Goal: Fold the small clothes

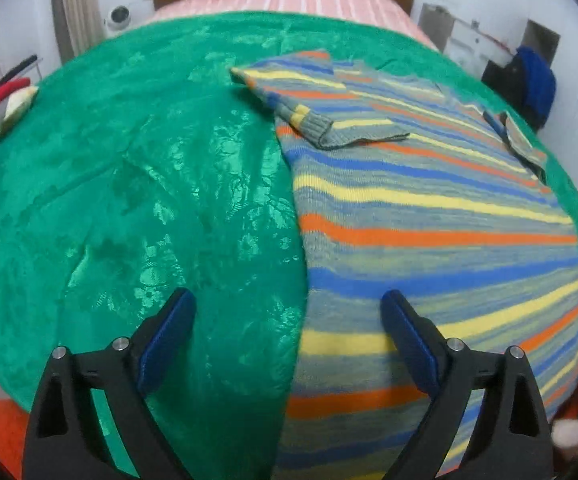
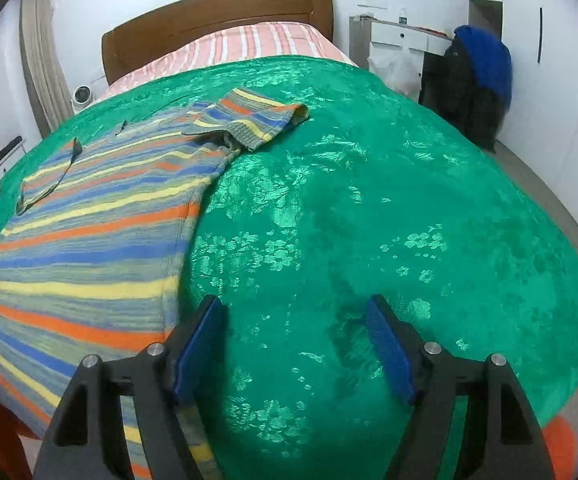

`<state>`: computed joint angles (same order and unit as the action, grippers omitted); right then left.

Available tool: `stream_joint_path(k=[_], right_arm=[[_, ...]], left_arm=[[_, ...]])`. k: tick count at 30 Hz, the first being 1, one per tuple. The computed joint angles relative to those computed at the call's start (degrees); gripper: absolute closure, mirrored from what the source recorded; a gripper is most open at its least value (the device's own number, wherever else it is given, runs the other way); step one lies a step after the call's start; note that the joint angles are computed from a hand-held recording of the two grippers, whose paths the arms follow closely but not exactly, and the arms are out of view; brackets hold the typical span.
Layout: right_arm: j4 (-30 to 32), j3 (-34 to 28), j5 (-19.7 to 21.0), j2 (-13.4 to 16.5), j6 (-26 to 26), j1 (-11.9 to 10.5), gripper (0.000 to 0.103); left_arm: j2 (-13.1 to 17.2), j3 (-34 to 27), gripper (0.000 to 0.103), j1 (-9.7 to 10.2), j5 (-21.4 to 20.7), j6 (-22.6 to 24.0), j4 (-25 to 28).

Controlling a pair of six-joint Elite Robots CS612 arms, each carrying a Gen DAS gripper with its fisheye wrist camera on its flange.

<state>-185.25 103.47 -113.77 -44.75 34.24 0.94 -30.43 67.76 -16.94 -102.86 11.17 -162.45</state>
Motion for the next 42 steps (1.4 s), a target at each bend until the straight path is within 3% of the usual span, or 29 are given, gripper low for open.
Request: stream_joint_path(k=[5, 17, 23, 42], right_arm=[[-1.5, 0.2, 0.5, 0.5, -0.1, 0.2, 0.015], [-1.3, -0.7, -0.9, 1.5, -0.3, 0.8, 0.007], [-1.4, -1.0, -1.2, 1.8, -0.5, 0.9, 0.004], [-1.2, -1.2, -1.4, 2.0, -0.6, 1.1, 0.001]], left_arm=[[0.0, 0.5, 0.000, -0.14, 1.1, -0.3, -1.0], [0.0, 1.4, 0.000, -0.45, 2.0, 0.5, -2.3], [0.0, 2.3, 0.000, -0.58, 2.6, 0.5, -5.1], [0.0, 2.4, 0.000, -0.66, 3.2, 2.6, -5.3]])
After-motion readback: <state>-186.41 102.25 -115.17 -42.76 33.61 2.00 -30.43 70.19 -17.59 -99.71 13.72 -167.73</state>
